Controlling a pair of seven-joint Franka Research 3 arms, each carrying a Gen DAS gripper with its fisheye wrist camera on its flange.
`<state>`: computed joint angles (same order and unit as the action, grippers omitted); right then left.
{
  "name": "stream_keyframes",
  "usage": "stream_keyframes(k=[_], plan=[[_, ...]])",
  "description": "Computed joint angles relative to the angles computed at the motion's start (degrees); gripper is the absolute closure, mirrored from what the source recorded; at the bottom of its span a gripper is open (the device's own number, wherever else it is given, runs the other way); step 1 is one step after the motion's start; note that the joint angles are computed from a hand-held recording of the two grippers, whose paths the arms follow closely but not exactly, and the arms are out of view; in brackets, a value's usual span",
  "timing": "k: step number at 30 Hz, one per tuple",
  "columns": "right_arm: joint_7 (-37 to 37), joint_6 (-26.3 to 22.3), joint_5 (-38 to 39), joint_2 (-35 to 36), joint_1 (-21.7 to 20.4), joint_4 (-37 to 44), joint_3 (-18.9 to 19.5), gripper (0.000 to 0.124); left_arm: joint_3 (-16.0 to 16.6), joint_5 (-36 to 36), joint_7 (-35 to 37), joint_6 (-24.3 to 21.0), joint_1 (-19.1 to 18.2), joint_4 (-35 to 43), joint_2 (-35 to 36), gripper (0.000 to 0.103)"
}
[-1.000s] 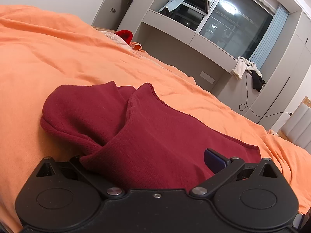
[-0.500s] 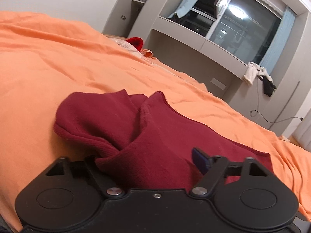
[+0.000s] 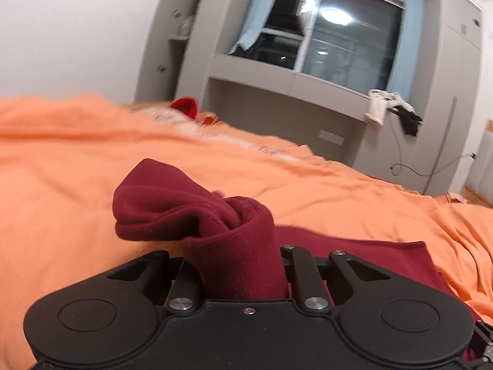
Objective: Fold small clothes
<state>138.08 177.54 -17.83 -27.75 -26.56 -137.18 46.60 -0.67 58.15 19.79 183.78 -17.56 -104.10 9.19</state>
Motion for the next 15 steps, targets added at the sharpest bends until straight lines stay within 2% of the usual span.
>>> stream_keyframes(k=[2, 4, 10, 15], plan=[[-1.32, 0.29, 0.85, -1.51, 3.71, -1.93, -3.65, 0.021, -1.96, -1.73, 4.18, -0.19, 0.5, 1.71, 0.55, 0.086], [-1.36, 0.81, 1.82, -5.24, 4.55, -4.39, -4.94, 0.021, -4.54, -5.33, 10.13, -0.4, 1.23, 3.15, 1.19, 0.086], [0.43, 1.74, 7.54, -19.89, 2.05, -11.64, -5.74, 0.021, -10.94, -15.13, 26.25, -1.48, 0.78, 8.69, 4.55, 0.087], [1.18, -0.55, 11.81, -27.57, -0.44, -14.27, -7.65, 0.021, -16.08, -20.08, 37.06, -2.24, -0.79, 12.41, 8.17, 0.088]])
